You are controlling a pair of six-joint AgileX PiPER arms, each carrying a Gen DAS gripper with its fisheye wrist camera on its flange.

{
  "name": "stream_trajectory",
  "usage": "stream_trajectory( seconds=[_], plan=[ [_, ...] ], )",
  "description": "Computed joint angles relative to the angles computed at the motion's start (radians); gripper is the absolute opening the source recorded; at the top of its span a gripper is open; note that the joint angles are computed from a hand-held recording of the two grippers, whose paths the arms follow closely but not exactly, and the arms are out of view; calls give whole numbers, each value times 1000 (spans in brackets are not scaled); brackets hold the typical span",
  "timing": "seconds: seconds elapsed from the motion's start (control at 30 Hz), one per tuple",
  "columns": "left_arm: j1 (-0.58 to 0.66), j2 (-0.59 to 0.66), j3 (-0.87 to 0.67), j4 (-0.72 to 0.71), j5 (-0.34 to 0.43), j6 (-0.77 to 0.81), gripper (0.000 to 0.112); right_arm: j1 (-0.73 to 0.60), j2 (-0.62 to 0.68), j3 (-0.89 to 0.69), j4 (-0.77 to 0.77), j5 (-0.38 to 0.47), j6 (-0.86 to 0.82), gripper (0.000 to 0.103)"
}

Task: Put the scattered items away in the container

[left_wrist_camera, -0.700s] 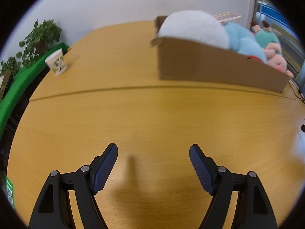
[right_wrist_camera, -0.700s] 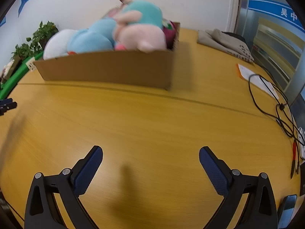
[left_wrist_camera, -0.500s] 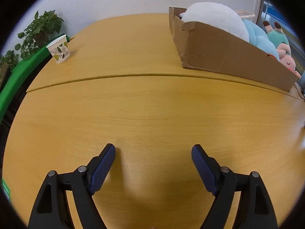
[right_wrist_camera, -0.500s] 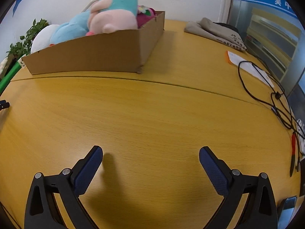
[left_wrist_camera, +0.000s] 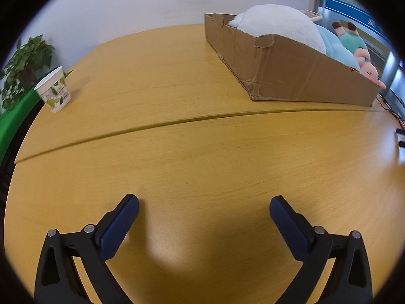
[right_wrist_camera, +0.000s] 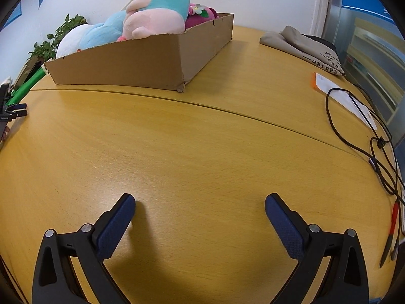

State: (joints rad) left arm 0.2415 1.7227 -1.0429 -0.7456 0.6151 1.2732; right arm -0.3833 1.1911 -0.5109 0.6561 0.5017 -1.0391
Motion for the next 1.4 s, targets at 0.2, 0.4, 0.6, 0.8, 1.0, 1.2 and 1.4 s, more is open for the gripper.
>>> stream_trajectory(
  seconds=[0.2, 0.4, 0.6, 0.8, 1.0, 1.2, 1.4],
  plan=[
    [57, 51, -87, -3, 117, 108, 103, -120, 82, -53, 123, 89, -280, 103],
    [113, 125, -190, 3, 225, 209, 103, -197, 139, -95, 164, 154, -424, 103],
    [117, 143, -222, 9, 262, 233, 103, -197, 140, -94, 167, 151, -430, 103],
    [117, 143, -223, 11, 262, 232, 103, -194, 130, -88, 164, 152, -425, 103],
    [115, 143, -223, 11, 261, 230, 103, -195, 132, -90, 165, 153, -428, 103],
    [115, 144, -224, 11, 261, 230, 103, -196, 134, -91, 166, 153, -430, 103],
    [115, 144, -224, 11, 260, 229, 103, -196, 134, -91, 166, 153, -430, 103]
  ],
)
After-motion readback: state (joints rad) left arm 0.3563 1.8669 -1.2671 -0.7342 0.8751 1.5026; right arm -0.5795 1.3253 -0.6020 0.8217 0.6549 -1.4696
